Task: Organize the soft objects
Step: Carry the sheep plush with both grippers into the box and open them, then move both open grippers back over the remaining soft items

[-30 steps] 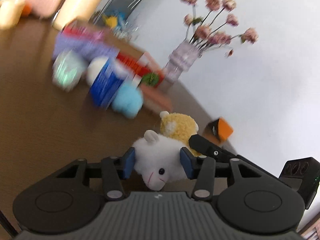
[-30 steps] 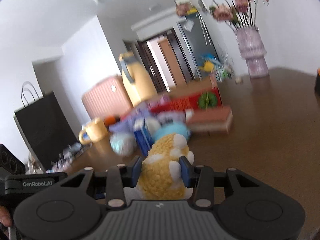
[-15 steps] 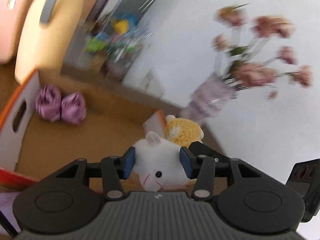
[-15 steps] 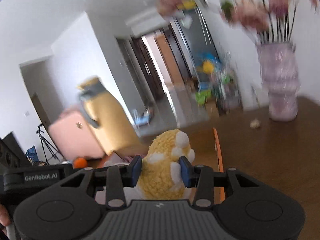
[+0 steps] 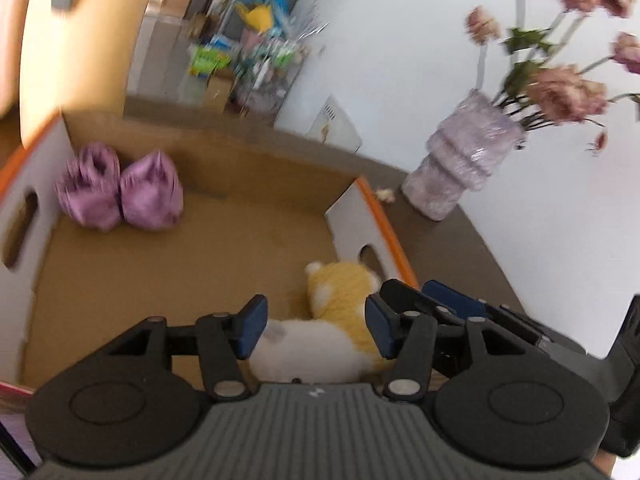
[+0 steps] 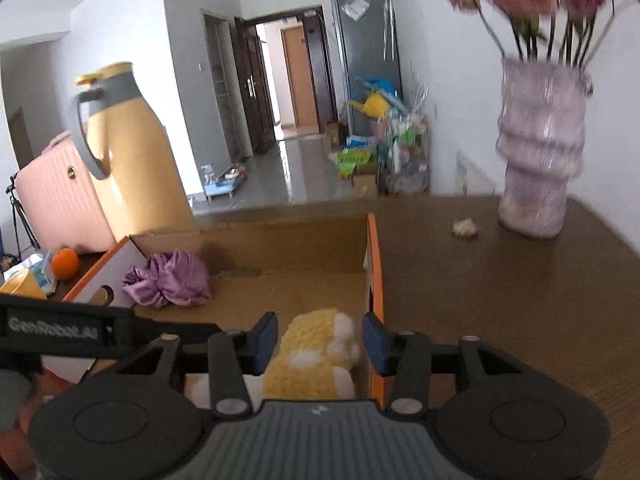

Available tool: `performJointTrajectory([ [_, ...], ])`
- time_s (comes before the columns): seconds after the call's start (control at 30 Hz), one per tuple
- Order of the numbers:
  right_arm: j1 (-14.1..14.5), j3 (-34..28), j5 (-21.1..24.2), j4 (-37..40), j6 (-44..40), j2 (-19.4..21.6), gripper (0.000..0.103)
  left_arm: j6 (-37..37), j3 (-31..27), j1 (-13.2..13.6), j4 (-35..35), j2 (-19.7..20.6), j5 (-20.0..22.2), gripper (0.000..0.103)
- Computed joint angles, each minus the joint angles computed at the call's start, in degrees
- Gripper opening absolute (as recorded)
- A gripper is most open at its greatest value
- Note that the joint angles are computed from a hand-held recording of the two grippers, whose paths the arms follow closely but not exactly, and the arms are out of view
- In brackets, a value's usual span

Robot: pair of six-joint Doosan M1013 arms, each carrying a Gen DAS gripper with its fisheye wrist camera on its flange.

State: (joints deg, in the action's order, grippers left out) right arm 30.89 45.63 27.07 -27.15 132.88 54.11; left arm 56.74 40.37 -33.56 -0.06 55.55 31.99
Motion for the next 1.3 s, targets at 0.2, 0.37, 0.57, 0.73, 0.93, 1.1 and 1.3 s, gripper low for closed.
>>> performJointTrajectory([
  [0.2,1.4,4.1,-1.5,-8.3,4.2,-5.2,0.066,-12.5,11.5,-1.8,20.5,-9.4,-5.2,0.073],
  [0.37,3.1,10.4,-2.7,-18.2,9.3,-11.2,0.081,-31.1,21.0,-3.3,46.5,-16.7,-2.8,0.079],
  [0.57,5.0,15.5,-2.0,-29.4,20.4,-15.5,0.088,-43.3,29.1,-4.7,60.5,-22.1,1.8,0.081],
  [0.73,6.7,18.1,-1.8,-36.2,26.2,-17.1,0.088,-51.8,34.9,-6.1,70.8,-25.3,2.7,0.083],
  [0.93,9.4,27.4,-1.9,-62.4,55.5,-19.8,0.088,-75.8,46.9,-9.4,92.9,-29.3,6.9,0.088],
  [1.1,12.9,37.6,1.8,-80.1,76.6,-22.1,0.088,-87.5,57.7,-13.6,104.6,-31.8,12.6,0.094],
  [1.3,17.4,46.3,4.8,-83.5,86.4,-23.7,0.088,-91.4,64.1,-16.4,98.5,-33.3,13.0,0.095],
])
